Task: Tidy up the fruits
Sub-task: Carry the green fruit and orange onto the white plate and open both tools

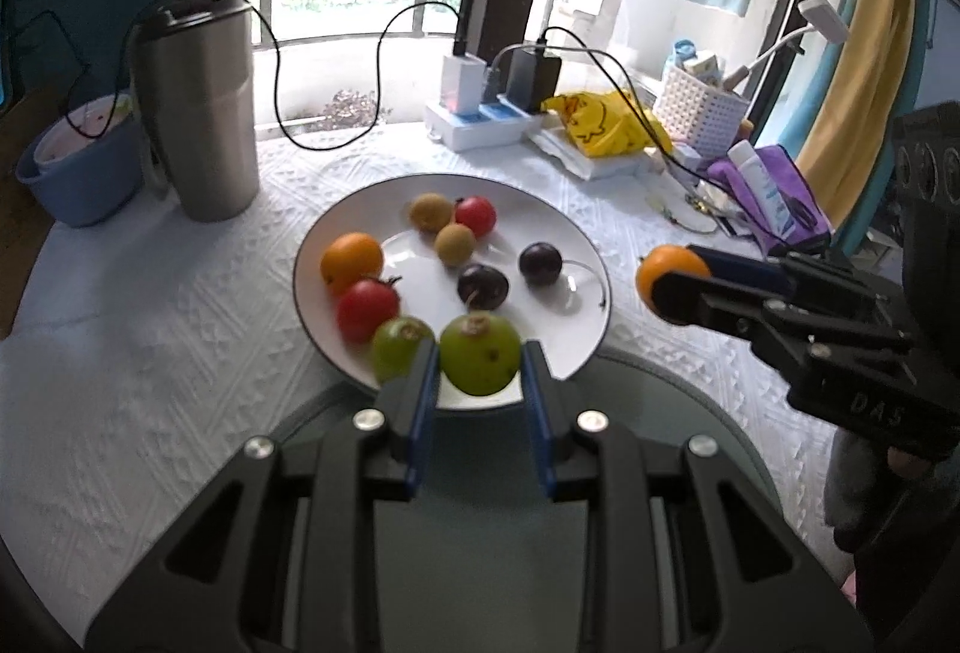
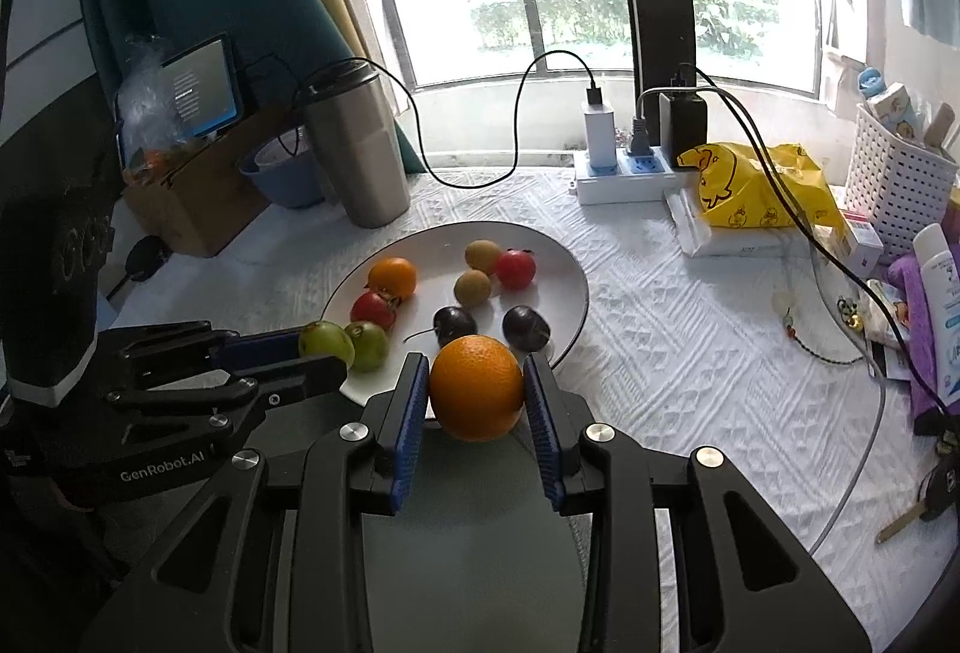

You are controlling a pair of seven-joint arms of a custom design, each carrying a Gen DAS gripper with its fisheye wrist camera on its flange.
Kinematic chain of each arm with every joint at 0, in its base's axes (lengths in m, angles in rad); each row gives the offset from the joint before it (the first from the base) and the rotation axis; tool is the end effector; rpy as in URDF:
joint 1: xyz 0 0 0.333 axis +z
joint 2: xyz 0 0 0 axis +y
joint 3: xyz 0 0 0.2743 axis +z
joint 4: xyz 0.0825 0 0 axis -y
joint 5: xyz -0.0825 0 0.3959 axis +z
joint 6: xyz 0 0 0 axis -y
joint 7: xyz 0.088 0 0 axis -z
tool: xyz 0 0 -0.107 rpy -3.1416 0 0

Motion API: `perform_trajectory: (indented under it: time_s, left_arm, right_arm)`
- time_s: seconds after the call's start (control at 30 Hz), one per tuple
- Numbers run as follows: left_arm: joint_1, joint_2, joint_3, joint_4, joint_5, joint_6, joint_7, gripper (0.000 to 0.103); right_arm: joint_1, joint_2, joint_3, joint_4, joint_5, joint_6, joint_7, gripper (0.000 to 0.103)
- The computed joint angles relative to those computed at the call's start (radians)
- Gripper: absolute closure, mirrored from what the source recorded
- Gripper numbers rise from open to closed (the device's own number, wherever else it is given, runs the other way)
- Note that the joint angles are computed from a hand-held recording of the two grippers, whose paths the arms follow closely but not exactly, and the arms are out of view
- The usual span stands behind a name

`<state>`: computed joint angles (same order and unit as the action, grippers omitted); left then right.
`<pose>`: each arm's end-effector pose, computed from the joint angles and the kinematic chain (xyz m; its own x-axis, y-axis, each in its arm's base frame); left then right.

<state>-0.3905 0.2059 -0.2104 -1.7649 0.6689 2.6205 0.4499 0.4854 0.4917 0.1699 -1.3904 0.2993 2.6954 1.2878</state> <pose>0.5462 -0.3810 0.4733 -0.0083 -0.9838 0.1789 -0.7198 -0.1183 -0.6841 0.6096 0.4222 0.4853 0.6654 -0.7301 -0.1556 -0.5667 -0.3583 -0.7419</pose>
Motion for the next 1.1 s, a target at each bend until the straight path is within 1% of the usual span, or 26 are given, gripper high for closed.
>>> perform_trajectory:
  time_s: [0.03, 0.27, 0.53, 0.6, 0.67, 0.77, 0.97, 1.1]
  left_arm:
    - [0.0, 0.005, 0.001, 0.006, 0.001, 0.0, 0.001, 0.075]
    - [-0.001, 0.05, 0.019, 0.066, 0.019, -0.015, 0.015, 0.075]
    - [0.001, 0.105, 0.041, 0.118, 0.016, -0.006, 0.032, 0.075]
    - [-0.008, 0.122, 0.051, 0.138, 0.034, -0.019, 0.032, 0.075]
    - [-0.01, 0.138, 0.056, 0.157, 0.037, -0.027, 0.038, 0.075]
    - [-0.01, 0.157, 0.063, 0.179, 0.036, -0.036, 0.05, 0.075]
    - [0.003, 0.187, 0.062, 0.21, -0.015, -0.038, 0.1, 0.074]
    - [-0.001, 0.201, 0.067, 0.226, -0.029, -0.04, 0.12, 0.074]
  right_arm:
    - [0.001, 0.023, -0.004, 0.033, -0.005, -0.015, 0.005, 0.068]
    - [0.003, 0.081, -0.005, 0.118, -0.009, -0.057, 0.007, 0.068]
    - [0.025, 0.221, -0.023, 0.326, -0.042, -0.137, 0.037, 0.068]
    - [0.031, 0.246, -0.03, 0.368, -0.043, -0.159, 0.043, 0.068]
    - [0.034, 0.298, -0.03, 0.448, -0.055, -0.187, 0.052, 0.068]
    - [0.04, 0.348, -0.031, 0.528, -0.06, -0.222, 0.056, 0.068]
    - [0.05, 0.412, -0.039, 0.625, -0.069, -0.267, 0.074, 0.068]
    - [0.054, 0.433, -0.044, 0.659, -0.074, -0.286, 0.085, 0.068]
